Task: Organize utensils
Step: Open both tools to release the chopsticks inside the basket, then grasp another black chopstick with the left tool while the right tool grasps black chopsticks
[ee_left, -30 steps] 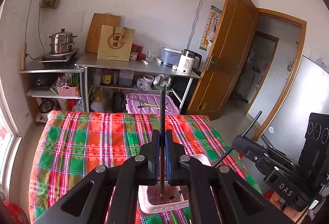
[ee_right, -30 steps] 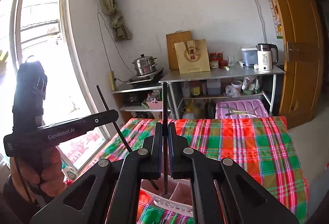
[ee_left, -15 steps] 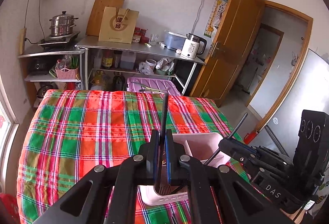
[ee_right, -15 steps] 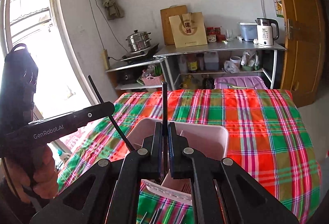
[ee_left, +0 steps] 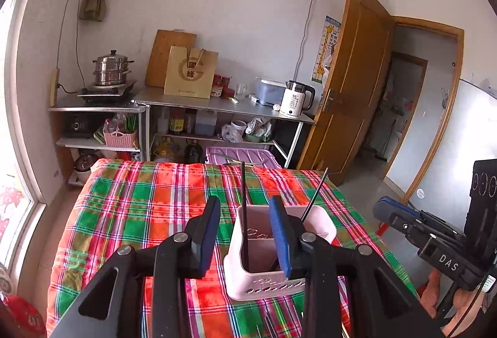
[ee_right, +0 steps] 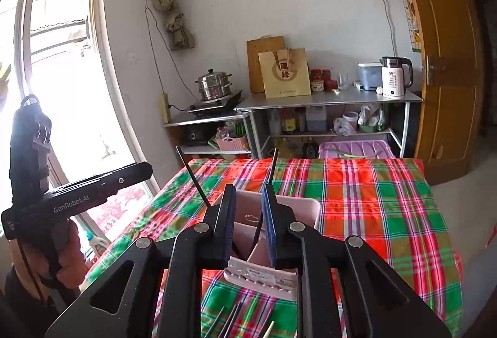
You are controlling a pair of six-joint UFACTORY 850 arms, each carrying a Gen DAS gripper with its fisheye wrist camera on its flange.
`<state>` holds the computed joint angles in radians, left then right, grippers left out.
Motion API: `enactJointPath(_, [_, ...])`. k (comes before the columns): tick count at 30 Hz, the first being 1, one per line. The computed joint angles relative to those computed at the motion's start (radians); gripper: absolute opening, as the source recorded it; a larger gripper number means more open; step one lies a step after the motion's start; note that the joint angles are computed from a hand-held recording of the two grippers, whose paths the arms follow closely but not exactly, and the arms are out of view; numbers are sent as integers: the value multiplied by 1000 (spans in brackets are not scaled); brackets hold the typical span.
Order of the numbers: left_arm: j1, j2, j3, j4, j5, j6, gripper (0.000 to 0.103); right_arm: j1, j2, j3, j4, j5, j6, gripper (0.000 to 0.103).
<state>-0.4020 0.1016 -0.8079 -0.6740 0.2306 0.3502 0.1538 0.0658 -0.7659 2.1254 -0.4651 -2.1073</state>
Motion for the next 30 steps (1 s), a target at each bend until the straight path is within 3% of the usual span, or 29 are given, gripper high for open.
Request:
enactJointPath(2, [-30,53,45,-129,38,129,33,-11,47,41,20,-12,-32,18])
enactJointPath(7, [-113,161,160,-271,93,266,33,-62,168,157,-35,-48,4,19])
enactJointPath(15, [-235,250,325,-270,145,164,33,-162,306,332,-155,-109,102,19])
enactJointPath(21, [-301,238,384,-341,171,155,33,-191,342,398,-204,-116,145,19])
enactJointPath(30, [-271,138,368,-271,109,62,33,-155,309,412,-185,-82,108,19])
